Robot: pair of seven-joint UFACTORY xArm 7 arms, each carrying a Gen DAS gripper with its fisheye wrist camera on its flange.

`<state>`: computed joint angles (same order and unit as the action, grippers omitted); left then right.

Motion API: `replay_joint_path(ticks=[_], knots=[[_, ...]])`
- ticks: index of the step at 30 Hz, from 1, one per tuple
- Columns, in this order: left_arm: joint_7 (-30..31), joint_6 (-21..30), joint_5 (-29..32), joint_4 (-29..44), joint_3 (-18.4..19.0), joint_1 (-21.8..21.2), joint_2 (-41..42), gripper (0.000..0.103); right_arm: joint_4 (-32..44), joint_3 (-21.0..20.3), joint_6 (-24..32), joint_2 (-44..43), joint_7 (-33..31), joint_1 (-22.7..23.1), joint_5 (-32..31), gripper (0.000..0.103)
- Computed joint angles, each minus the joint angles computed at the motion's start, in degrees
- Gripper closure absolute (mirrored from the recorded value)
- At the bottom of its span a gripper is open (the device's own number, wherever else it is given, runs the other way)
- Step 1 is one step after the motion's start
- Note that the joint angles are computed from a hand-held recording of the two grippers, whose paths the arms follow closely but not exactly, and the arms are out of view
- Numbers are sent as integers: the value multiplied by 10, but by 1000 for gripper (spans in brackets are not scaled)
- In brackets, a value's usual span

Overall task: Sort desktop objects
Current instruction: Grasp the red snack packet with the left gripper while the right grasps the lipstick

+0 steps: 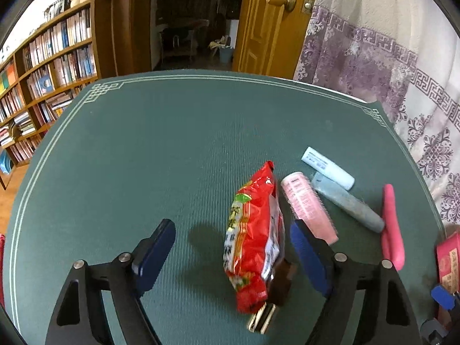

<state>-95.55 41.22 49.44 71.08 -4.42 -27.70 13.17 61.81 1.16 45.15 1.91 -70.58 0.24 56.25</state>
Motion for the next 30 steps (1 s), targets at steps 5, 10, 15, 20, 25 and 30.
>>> replay_joint_path(ticks=[5, 10, 15, 20, 25, 30], knots=[[13, -20, 5, 7, 8, 1, 16, 44, 7, 11, -8, 9, 11, 11, -3, 22], [6, -53, 13, -26, 11, 7, -7, 67, 10, 22, -15, 13, 15, 24, -7, 22], [-16, -41, 20, -88, -8, 10, -62, 67, 17, 34, -13, 21, 17, 41, -6, 22], [-44, -17, 23, -161, -44, 19, -125, 67, 29, 53, -18, 40, 32, 64, -19, 22], [-78, 13, 13, -224, -87, 29, -188, 67, 38, 74, -41, 56, 37, 89, -31, 22], [-106, 26, 9, -254, -118, 40, -223, 67, 49, 94, -87, 78, 49, 116, -55, 22]])
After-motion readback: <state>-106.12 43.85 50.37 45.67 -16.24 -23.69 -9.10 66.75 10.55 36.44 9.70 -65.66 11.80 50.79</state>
